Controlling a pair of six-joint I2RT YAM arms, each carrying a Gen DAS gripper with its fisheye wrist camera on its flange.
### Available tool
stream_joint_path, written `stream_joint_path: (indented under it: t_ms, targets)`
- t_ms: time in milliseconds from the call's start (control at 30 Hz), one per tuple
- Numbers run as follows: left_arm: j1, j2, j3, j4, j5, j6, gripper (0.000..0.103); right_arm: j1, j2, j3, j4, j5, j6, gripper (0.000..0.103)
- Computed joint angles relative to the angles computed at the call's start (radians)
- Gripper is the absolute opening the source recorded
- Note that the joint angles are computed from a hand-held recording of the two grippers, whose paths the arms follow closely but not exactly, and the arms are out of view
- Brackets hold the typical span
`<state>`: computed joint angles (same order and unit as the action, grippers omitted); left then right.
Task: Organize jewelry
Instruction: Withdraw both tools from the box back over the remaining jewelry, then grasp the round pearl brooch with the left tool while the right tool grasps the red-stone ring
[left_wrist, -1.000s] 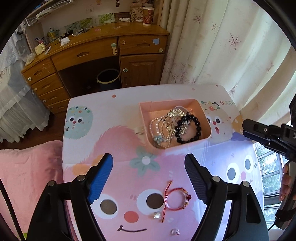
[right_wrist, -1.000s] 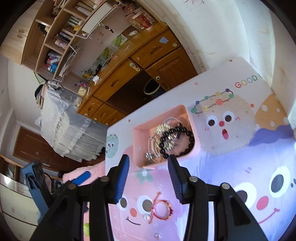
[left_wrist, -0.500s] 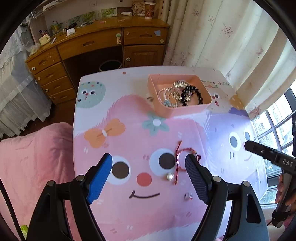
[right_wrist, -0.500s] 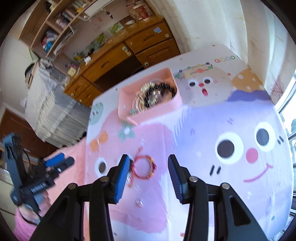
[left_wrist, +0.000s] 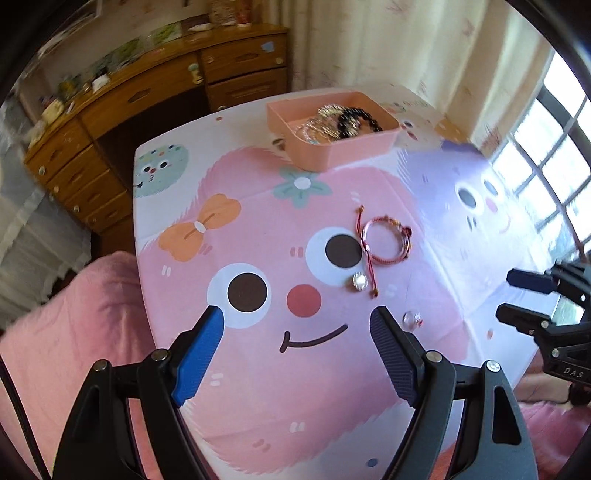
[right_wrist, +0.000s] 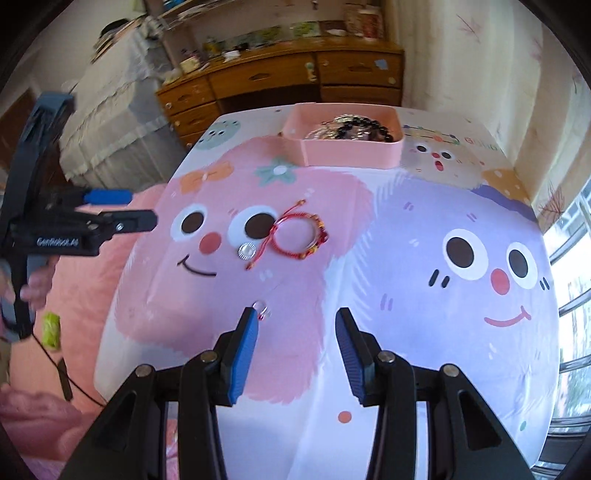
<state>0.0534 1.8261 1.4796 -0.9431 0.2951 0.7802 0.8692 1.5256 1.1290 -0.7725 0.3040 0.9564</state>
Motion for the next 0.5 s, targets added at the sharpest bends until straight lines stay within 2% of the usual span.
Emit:
stream_joint_path:
  t_ms: [133, 233, 500]
  targets:
    - [-0.011, 0.016, -0.022, 0.004, -0.011, 0.079, 0.080, 0.088, 0.076, 0.051, -0.021, 0.060, 0.002, 0.044]
    - [-0.021, 0.043, -0.010, -0.019, -0.009, 0.105, 0.080, 0.133, 0.141, 0.107, -0.050, 0.093, -0.003, 0.044]
    - [-0.052, 0.130, 0.038, -0.063, -0.004, 0.136, 0.080, 0.206, 0.235, 0.157, -0.038, 0.174, 0.008, 0.044]
